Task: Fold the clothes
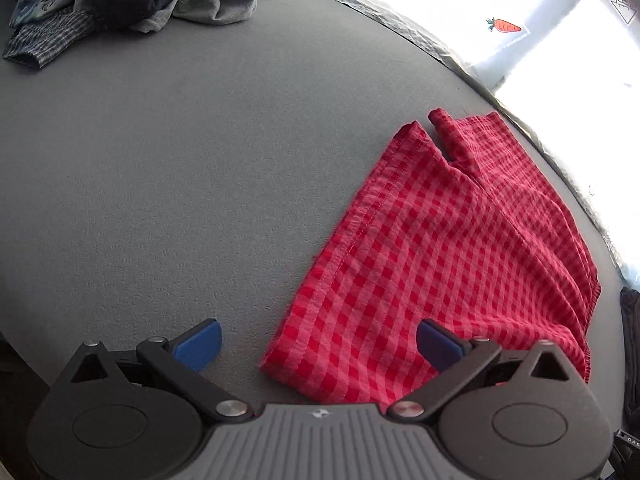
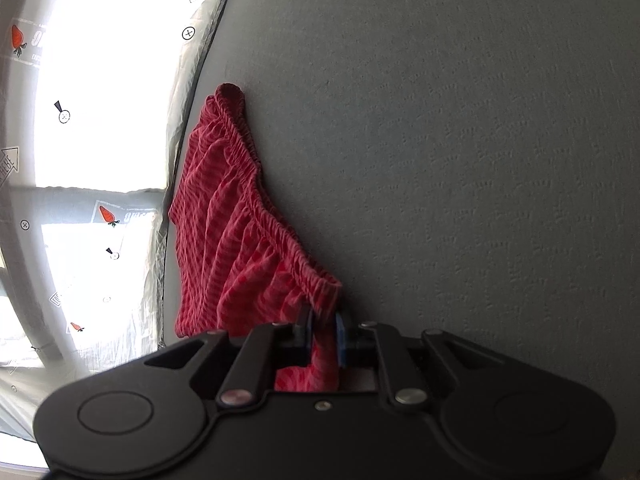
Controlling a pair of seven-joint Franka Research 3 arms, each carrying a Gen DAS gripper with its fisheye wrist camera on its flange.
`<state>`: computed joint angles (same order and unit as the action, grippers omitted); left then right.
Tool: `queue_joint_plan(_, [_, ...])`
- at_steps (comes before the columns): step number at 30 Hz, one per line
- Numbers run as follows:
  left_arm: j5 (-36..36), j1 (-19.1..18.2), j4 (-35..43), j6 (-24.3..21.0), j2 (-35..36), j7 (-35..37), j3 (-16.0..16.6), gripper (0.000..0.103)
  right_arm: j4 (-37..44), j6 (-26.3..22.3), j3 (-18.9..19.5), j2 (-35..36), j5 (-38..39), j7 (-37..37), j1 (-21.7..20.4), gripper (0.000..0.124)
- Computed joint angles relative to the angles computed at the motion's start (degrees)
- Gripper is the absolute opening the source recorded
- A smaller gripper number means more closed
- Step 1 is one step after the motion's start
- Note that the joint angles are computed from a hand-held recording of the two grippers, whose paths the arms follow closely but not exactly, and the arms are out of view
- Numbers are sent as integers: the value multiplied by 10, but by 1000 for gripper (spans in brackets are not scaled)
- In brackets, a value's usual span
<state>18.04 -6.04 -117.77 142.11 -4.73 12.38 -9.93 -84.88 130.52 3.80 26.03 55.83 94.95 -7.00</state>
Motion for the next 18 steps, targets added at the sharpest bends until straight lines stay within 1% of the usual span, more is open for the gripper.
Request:
queue_joint_plan(3, [-25,2,-38,35,-28,-32,3,92,-3,-3,1,0,5,-1,-3,12])
queue_joint_plan(5, [-49,3,-59,60,-42,-38,7,77,-3,-6,1,0,8,0,-5,12])
queue_joint_plan(8, [-91,0,-81,106,-50,-37,12,63,-3,-9,0,2,11,2,-7,12])
queue_joint_plan(9, [-103,-1,-87,121,-49,-35,13,61,-4,-10,0,1,13,2,-8,12])
queue_joint_plan(13, [-114,3,-85,130,-42,-43,10,56,-8,-14,0,0,20,2,-11,12])
queue_joint_plan(18, [-157,2,-103,173,-41,-58,16,55,-16,-17,2,0,44,11,-18,12])
